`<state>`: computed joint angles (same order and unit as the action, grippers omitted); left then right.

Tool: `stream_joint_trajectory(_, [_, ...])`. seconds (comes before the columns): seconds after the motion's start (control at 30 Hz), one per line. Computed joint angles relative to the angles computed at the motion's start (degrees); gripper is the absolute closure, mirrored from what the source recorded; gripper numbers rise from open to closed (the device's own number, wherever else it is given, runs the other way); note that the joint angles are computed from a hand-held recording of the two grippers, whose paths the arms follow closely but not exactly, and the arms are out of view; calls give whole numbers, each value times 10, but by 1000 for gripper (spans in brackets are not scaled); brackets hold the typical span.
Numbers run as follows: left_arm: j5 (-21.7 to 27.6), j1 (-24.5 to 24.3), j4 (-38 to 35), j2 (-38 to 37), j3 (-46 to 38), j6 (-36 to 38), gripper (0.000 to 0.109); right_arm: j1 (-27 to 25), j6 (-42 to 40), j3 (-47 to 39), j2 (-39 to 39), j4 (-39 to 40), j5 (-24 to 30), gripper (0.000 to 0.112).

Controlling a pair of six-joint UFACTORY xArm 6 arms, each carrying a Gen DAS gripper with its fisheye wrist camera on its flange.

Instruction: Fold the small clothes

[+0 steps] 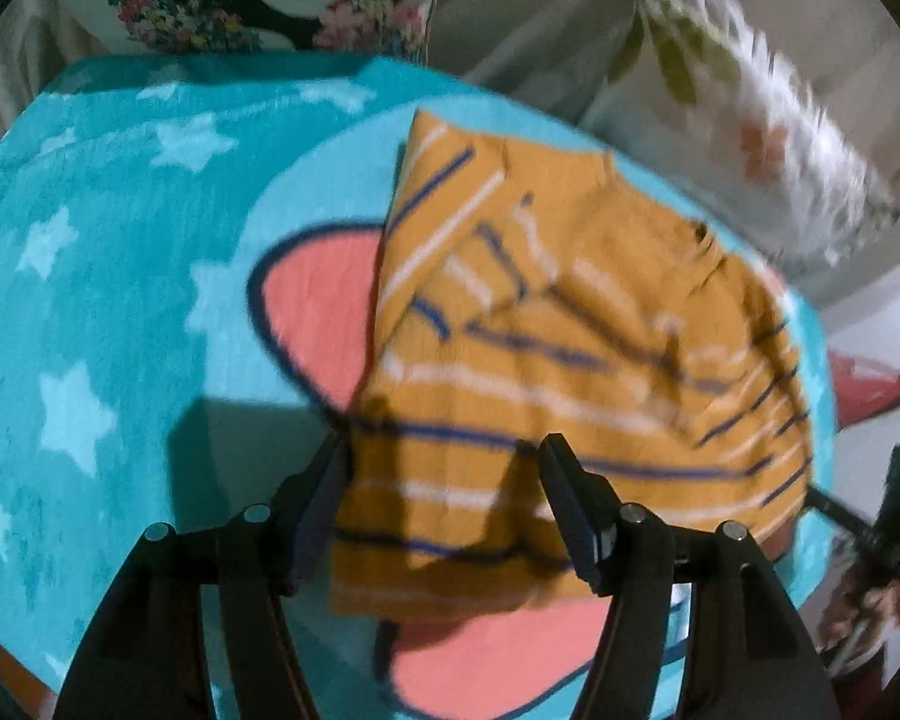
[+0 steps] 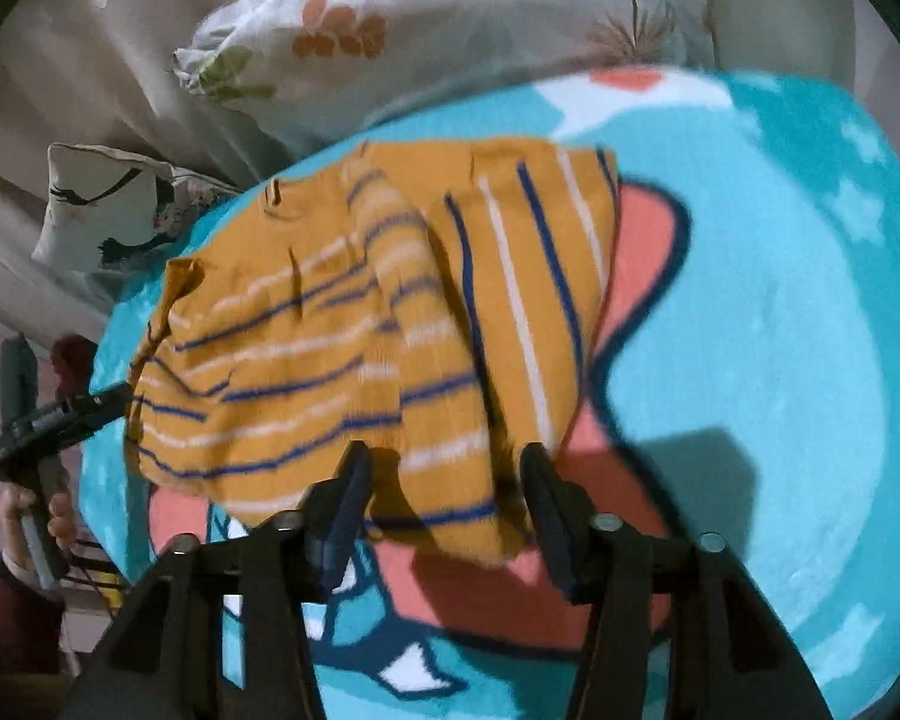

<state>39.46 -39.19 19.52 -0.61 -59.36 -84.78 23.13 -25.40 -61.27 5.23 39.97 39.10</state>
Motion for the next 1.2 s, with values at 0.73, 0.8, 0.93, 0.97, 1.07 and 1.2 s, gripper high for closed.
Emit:
stream_joint_trajectory(0.73, [77, 36, 20, 49, -118, 123, 45, 22, 82, -106, 35, -162, -64, 60])
stream_joint_trajectory(0.8, [84, 46, 4, 84, -154, 173, 45, 51, 105, -156, 84, -243, -75, 56])
stream_joint_trajectory(0.93, [132, 48, 2, 161, -244, 284, 45, 87, 164, -270, 185, -391, -52, 56])
stream_joint_trajectory(0.97, [148, 46, 0, 181, -267, 320, 46, 92, 170, -302, 211, -414, -38, 56])
stream_joint_trajectory(1.07, [175, 57, -15, 204, -298, 366, 99, 97, 151, -404, 281, -403, 35, 107])
stream_joint_trajectory(1.2, [90, 111, -88, 172, -241, 347, 100, 67, 198, -528, 358, -349, 95, 107])
